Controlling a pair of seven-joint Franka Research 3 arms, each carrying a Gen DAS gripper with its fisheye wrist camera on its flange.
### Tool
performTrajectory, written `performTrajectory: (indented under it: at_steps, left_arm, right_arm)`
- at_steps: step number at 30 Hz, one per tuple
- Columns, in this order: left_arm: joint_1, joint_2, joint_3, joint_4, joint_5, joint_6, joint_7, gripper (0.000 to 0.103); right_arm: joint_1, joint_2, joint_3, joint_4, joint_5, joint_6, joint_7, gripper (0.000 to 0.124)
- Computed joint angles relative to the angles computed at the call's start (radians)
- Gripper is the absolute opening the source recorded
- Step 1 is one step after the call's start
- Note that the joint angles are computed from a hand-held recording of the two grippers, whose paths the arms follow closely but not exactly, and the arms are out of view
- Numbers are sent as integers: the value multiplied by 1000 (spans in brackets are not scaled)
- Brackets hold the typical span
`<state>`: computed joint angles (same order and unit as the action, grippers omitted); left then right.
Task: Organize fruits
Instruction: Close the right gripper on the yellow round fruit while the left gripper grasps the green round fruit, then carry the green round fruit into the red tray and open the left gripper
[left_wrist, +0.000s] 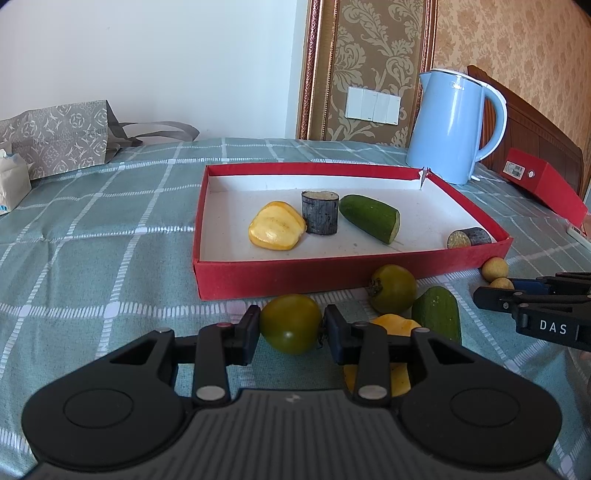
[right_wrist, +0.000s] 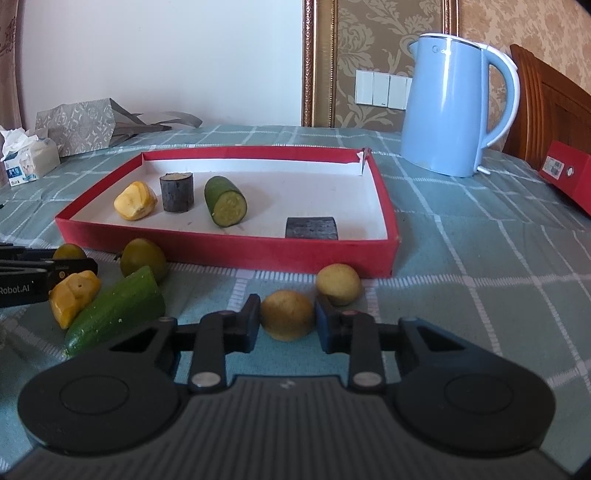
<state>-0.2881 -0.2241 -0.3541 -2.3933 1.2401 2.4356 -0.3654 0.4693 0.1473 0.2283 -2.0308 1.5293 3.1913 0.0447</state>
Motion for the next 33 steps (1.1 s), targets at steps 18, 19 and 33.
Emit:
performTrajectory:
  at_steps: [18,19,33]
  left_arm:
    - [-7,-95,-38,-18,-9,-84,-4,37]
    - [-4,-97,-38,-14,-8,-88,-3,37]
    - [45,35,21,111,10,-13,34,37]
  right_arm:
    - [6,-19,-35,2,112,-84,-98,29]
    - [6,-20,-37,2,114,-88,-98,29]
    - [2,-24,-45,-1,121,-118,-92,29]
